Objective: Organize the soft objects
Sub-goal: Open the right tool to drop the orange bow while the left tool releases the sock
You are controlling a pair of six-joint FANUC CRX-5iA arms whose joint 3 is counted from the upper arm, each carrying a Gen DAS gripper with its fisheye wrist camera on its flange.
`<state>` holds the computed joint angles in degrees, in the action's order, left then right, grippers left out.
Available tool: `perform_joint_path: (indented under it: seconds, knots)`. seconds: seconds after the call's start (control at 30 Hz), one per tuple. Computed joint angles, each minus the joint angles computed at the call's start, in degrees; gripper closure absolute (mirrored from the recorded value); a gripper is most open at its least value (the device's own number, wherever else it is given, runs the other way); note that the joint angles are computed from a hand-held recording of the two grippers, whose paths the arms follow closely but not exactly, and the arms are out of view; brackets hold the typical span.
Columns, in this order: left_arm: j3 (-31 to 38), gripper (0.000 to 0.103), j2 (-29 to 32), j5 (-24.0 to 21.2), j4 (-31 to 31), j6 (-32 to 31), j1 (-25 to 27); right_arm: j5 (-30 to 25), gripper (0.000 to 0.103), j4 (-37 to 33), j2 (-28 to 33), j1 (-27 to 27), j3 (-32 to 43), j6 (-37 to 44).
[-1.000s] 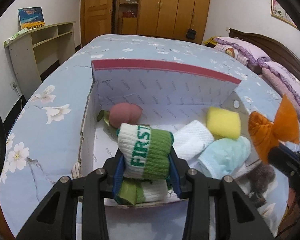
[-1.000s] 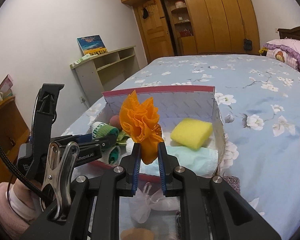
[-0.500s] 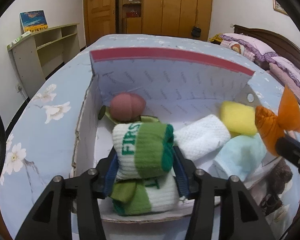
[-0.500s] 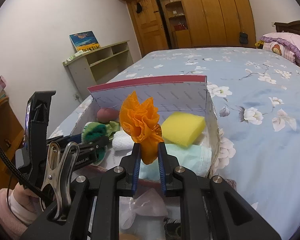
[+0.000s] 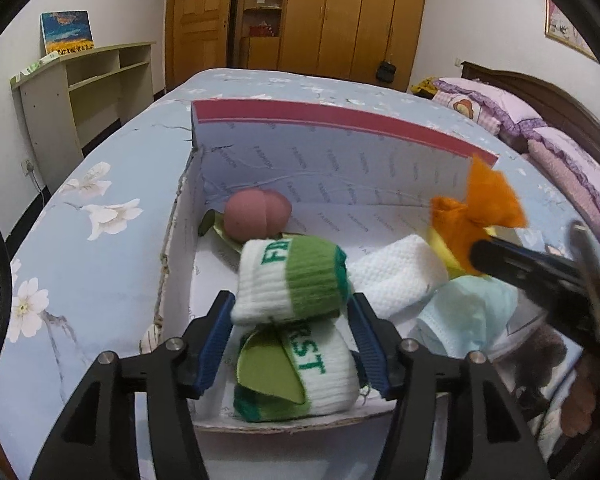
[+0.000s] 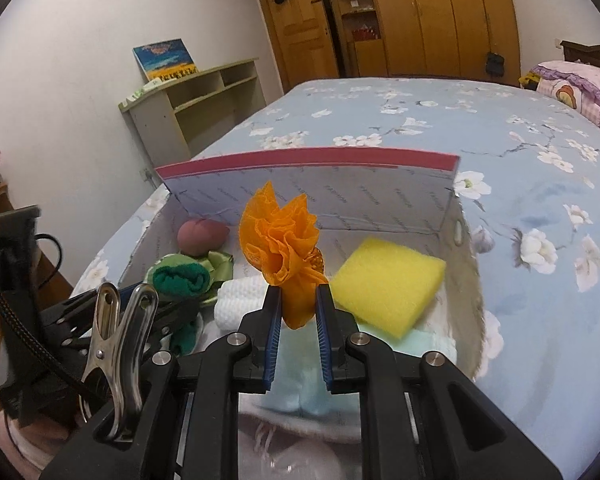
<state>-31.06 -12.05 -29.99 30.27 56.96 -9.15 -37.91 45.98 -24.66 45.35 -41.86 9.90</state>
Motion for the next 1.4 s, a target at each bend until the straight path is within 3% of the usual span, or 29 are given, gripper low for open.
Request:
perform_joint_path:
  seconds: [0.3, 0.53, 0.67, 0.9, 1.4]
  knots:
    - [-2.1, 0.041, -1.7, -1.4, 6.1, -6.2, 0.4, -0.5, 0.085, -2.8, 4.8, -2.3, 3.8, 3.5]
    - [-1.2, 0.041, -2.3, -2.2, 3.3, -3.0, -0.2, 0.7, 0.085, -5.0, 6.2, -3.8, 4.2, 4.6]
    - [-0.6, 0.041, -2.4, -2.9, 2.4, -1.7, -0.2, 0.6, 0.078, -6.5, 6.6, -4.2, 5.0, 6.0]
    - [-0.6, 0.041, -3.7, -3.9, 2.0, -0.7, 0.1, 1.4, 0.066, -3.9, 4.4, -3.6, 3.4, 3.7]
    - [-1.8, 0.041, -7.2, -6.4, 2.3, -0.6, 0.7, -2.1, 0.062, 0.5, -1.8, 0.8, 0.0, 0.7]
